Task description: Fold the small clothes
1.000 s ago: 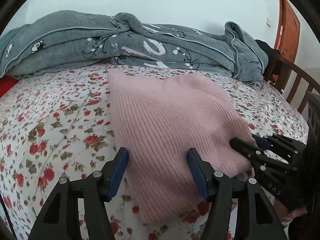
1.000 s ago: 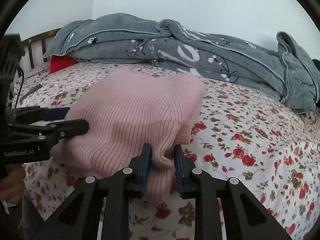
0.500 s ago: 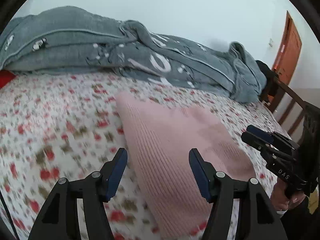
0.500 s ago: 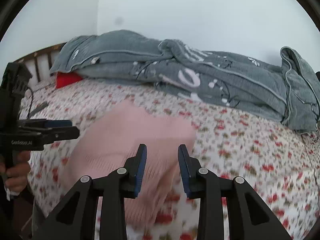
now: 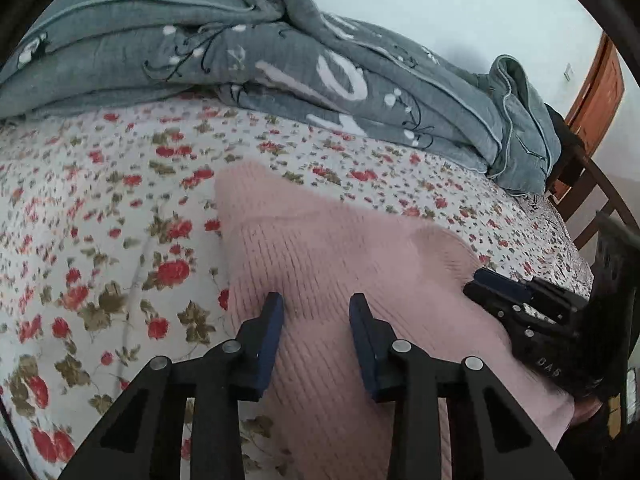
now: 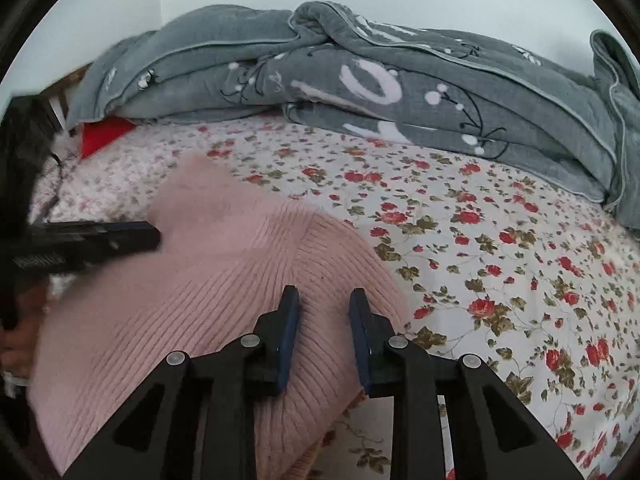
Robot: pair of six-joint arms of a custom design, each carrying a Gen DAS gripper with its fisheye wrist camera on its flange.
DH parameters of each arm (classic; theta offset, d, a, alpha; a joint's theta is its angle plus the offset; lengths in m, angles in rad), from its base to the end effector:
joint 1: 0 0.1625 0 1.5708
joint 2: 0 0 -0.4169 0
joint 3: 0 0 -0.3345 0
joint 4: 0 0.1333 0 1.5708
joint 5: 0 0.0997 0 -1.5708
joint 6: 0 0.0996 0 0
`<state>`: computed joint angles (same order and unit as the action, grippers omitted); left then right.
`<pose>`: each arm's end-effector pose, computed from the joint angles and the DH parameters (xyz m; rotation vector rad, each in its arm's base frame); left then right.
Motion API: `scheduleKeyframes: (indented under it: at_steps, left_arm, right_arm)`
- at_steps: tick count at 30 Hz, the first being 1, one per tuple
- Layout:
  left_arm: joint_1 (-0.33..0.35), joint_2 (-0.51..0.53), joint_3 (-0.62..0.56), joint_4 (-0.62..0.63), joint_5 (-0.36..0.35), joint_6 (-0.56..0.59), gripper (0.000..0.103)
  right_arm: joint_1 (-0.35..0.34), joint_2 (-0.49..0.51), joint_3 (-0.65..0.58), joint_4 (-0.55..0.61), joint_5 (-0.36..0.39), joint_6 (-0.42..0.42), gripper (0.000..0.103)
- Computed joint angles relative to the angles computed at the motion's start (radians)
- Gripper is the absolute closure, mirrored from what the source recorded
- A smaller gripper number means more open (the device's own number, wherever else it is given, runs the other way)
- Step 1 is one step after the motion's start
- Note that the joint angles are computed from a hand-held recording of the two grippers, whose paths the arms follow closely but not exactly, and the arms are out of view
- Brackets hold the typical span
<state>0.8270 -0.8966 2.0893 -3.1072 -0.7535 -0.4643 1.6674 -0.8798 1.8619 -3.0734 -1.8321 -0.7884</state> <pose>-0.1874 -0.5078 0.1467 0.1611 2.4852 -0.9656 0.1636 -0.5727 0.1717 1.0593 -2.4539 0.5502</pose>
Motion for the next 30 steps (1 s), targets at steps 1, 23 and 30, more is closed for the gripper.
scheduleKeyframes:
  at_steps: [1,23,30]
  left_arm:
    - [-0.002,-0.006,-0.006,0.002,-0.004,0.012,0.071]
    - [0.054,0.053,-0.154,0.045,0.076,0.125,0.057]
    - [-0.022,0.006,-0.051,0.079,0.111,-0.013,0.053]
  right_arm:
    - [0.008,0.000,-0.010,0.012,-0.012,-0.004,0.078]
    - [0.001,0.046,-0.137,0.119,0.027,0.070,0.071]
    - [-0.004,-0.097,0.058,0.045,0.167,-0.007,0.071]
